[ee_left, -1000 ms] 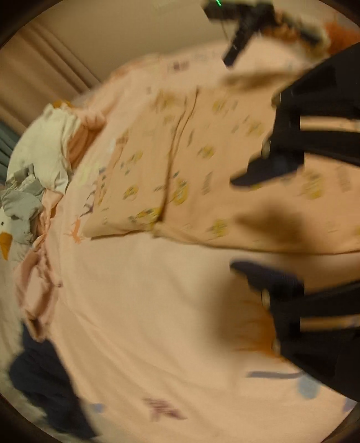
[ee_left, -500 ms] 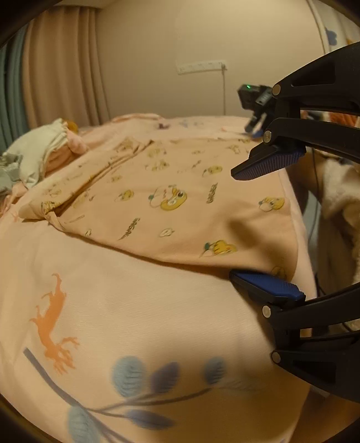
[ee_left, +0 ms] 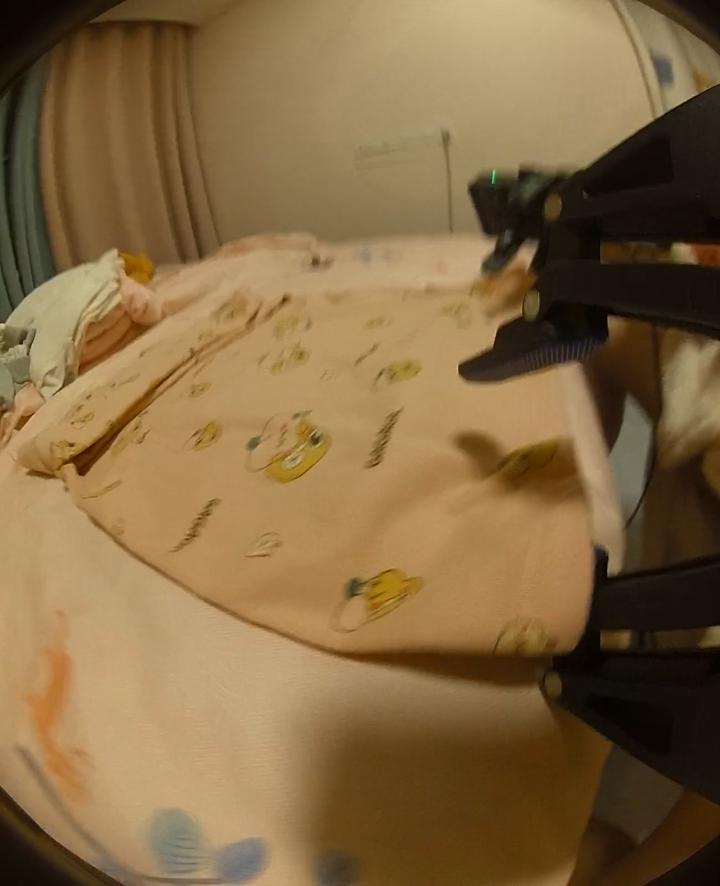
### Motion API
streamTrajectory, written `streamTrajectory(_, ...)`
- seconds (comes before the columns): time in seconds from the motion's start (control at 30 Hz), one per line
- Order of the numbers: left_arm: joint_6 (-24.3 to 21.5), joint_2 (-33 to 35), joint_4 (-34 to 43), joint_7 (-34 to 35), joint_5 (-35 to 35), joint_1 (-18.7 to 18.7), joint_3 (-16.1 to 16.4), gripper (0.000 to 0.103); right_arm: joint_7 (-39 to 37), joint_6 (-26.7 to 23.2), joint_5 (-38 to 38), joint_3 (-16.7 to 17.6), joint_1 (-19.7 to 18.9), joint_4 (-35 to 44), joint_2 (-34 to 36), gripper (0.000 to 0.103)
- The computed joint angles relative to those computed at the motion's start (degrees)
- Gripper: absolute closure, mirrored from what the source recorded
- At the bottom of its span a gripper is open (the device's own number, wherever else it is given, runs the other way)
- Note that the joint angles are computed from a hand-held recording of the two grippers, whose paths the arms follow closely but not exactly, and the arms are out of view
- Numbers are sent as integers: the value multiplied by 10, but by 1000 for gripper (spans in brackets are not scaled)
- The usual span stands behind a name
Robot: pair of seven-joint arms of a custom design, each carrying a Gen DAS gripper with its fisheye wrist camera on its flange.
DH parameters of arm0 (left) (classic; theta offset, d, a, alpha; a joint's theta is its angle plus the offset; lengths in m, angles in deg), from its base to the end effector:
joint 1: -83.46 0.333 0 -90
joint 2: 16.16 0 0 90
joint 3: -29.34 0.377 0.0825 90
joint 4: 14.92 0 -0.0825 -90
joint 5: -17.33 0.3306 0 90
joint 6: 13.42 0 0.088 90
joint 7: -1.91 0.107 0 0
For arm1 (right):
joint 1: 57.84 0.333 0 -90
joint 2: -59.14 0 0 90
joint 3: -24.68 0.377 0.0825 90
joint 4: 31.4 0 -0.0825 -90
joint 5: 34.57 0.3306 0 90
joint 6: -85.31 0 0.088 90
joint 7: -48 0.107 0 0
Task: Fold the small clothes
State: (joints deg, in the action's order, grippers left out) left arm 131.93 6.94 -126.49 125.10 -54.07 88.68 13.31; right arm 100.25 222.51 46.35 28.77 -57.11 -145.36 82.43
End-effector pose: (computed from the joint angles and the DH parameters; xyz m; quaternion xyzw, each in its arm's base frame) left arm 0.6112 -0.0861 0.3864 0.7256 -0.5409 0.3839 0.1830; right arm 0.6003 0.0545 0.3582 -0.4972 0.7408 0.2205 0.3942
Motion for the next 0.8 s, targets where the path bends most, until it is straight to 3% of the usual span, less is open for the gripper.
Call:
streamTrajectory(0.1,24,0,-2,0,19,-11,2,61,25,-15,-29,-5,-4,-7,-6,53)
streamTrajectory(0.27,37,12,2,5,11,-3,-8,61,-21,10,16,-6,4,-54,-34,53)
streamTrajectory(0.37,74,19,10,-28,36,-20,-2,79,-27,60,31,-7,24,-43,-29,56)
streamTrajectory(0.43,96,17,7,-51,80,-28,-1,86,-30,114,30,-7,43,-28,-23,63)
streamTrajectory(0.5,125,13,-4,-64,109,-33,-5,93,18,193,-55,-16,79,-20,-15,98)
streamTrajectory(0.57,146,12,-10,-83,131,-33,-10,95,40,231,-95,-10,87,-19,-10,98)
streamTrajectory(0.7,193,2,-21,-129,209,-48,-5,97,-50,249,-8,31,50,-18,-21,99)
streamTrajectory(0.8,259,-7,-20,-128,251,-54,-17,98,-73,254,-1,25,51,-10,-34,99)
